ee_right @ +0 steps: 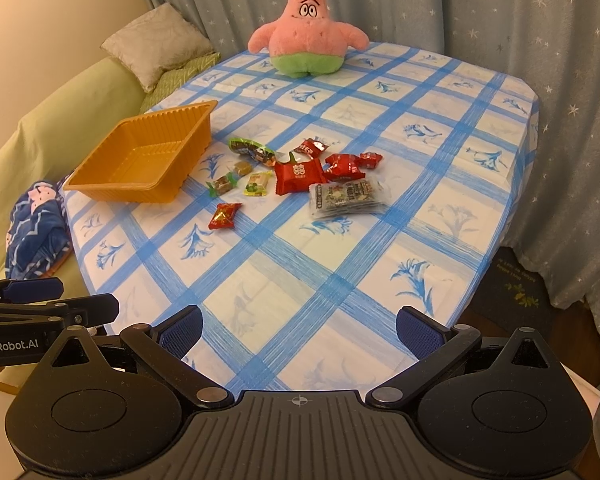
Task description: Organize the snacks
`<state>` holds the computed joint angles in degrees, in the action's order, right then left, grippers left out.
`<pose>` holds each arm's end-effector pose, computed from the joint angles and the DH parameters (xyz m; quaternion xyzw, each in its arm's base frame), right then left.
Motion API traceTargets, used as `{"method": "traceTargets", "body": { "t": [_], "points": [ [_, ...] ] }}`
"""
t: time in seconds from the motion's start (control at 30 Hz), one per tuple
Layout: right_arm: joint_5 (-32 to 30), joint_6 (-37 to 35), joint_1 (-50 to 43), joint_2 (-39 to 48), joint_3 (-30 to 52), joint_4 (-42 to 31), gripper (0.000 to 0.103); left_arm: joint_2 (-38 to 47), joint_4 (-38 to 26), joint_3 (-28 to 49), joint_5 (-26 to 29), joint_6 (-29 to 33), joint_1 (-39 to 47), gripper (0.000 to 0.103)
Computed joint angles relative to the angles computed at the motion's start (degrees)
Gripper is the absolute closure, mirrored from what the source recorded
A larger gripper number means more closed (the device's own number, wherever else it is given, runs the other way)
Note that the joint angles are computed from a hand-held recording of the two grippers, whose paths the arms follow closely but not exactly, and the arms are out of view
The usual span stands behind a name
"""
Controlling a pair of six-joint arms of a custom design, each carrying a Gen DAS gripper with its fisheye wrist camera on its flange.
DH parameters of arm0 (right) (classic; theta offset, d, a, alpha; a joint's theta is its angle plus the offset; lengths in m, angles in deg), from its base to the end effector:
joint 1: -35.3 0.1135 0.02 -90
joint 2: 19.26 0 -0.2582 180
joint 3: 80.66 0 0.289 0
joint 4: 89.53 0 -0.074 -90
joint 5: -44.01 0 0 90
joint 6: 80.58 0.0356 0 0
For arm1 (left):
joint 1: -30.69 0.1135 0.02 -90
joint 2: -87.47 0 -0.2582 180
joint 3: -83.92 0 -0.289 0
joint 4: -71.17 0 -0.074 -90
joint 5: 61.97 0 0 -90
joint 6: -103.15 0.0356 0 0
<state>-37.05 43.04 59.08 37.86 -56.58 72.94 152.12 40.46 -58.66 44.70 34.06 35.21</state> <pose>0.1774 0.0721 0.0884 0.1067 0.9328 0.0972 0.3302 0.2239 0.0075 0.1230 0.1752 0.9355 -0.0758 0.2972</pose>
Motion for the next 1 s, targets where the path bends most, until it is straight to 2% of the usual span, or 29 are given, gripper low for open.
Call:
{"method": "traceTargets", "body": {
  "t": [0.33, 0.4, 0.43, 0.6, 0.63, 1.0],
  "points": [
    [-0.4, 0.0, -0.5, 0.3, 0.4, -0.2, 0.0, 2.8, 1.9, 1.2, -1.1, -1.8, -2.6, 0.023],
    [-0.3, 0.1, -0.5, 0.4, 0.7, -0.5, 0.0, 7.1, 5.2, 2.2, -0.9, -1.7, -2.7, 0.023],
    [-0.9, -0.6, -1.5, 1.5, 0.7, 0.7, 0.0, 9.7, 7.0, 3.0, -0.7, -1.6, -2.9, 0.023],
    [-3.1, -2.2, -5.1, 7.1, 1.3, 6.4, 0.0, 12.4, 8.4, 4.2, 0.1, -0.8, -2.8, 0.023],
    [-4.8, -3.8, -7.6, 10.4, 2.3, 8.8, 0.0, 13.4, 9.0, 4.7, 0.1, -0.6, -2.9, 0.023],
    [-7.1, -3.4, -11.9, 17.0, 2.2, 17.3, 0.0, 24.4, 16.8, 8.9, 0.8, 1.2, -5.1, 0.028]
  ]
}}
